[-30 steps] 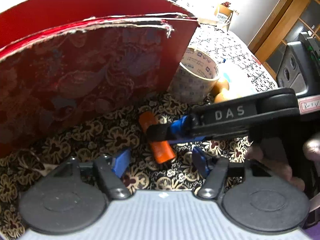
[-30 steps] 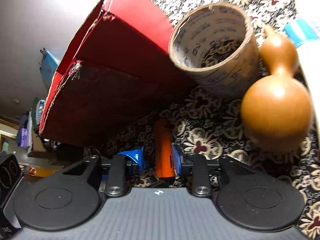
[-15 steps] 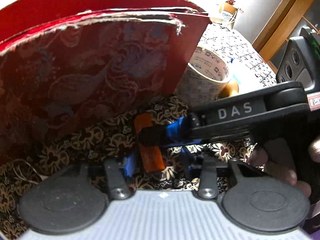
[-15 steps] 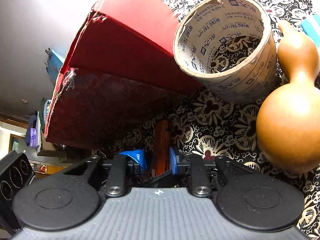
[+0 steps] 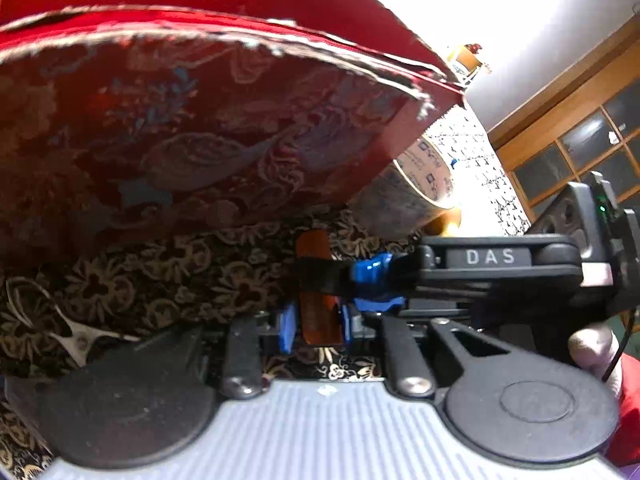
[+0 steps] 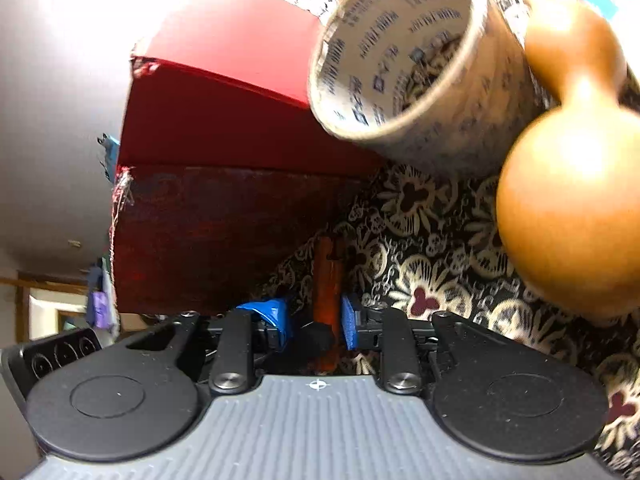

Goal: Organize rigid objects
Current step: 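Lift the orange cylinder with the right gripper and carry it over the box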

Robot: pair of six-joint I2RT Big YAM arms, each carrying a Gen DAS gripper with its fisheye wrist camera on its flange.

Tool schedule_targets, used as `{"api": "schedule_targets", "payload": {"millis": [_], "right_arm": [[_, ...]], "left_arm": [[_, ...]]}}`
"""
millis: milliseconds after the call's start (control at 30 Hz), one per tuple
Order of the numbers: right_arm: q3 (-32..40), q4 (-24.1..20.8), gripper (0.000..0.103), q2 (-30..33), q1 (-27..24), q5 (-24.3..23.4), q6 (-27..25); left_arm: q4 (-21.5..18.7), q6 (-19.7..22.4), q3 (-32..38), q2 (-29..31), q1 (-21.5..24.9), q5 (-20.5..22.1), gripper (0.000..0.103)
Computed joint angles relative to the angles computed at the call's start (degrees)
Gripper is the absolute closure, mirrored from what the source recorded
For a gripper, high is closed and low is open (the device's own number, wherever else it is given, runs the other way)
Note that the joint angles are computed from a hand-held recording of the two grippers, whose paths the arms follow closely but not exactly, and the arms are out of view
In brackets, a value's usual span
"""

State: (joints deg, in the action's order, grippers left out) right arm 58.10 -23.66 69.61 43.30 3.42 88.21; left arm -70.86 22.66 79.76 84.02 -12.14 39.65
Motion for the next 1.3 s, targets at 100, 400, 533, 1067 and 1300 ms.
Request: {"api": "schedule_targets", "payload": {"millis": [100,400,533,1067,1300], "right_arm": [[-0.2,-1.3,0.097,-0.6,0.6,1.4,-1.1],[3.6,-8.3,0.101,-4.8,4.3,9.3,-6.0],[6.8,-10.2,0.102,-6.1,4.1,12.3,-11.5],[33.6,-21.4,0.102,13.6,-8.5,-2.0,-36.7],[42.4,-31.6,0.102,22.8,-11.3,-10.7,-41.4]], "left_arm": [[-0.6,0.4,0.0,-0.1,-0.4,0.5,0.089],[-3.6,4.6,1.6,-3.0,-0.5,5.4,0.089],[-4.1,5.0,5.2,-3.8,0.0,9.7,0.089],[2.0,-3.9,24.1,7.6,0.1,3.8,0.089],[-2.0,-4.2,26.7,12.6,-1.0,-4.3,0.089]]}}
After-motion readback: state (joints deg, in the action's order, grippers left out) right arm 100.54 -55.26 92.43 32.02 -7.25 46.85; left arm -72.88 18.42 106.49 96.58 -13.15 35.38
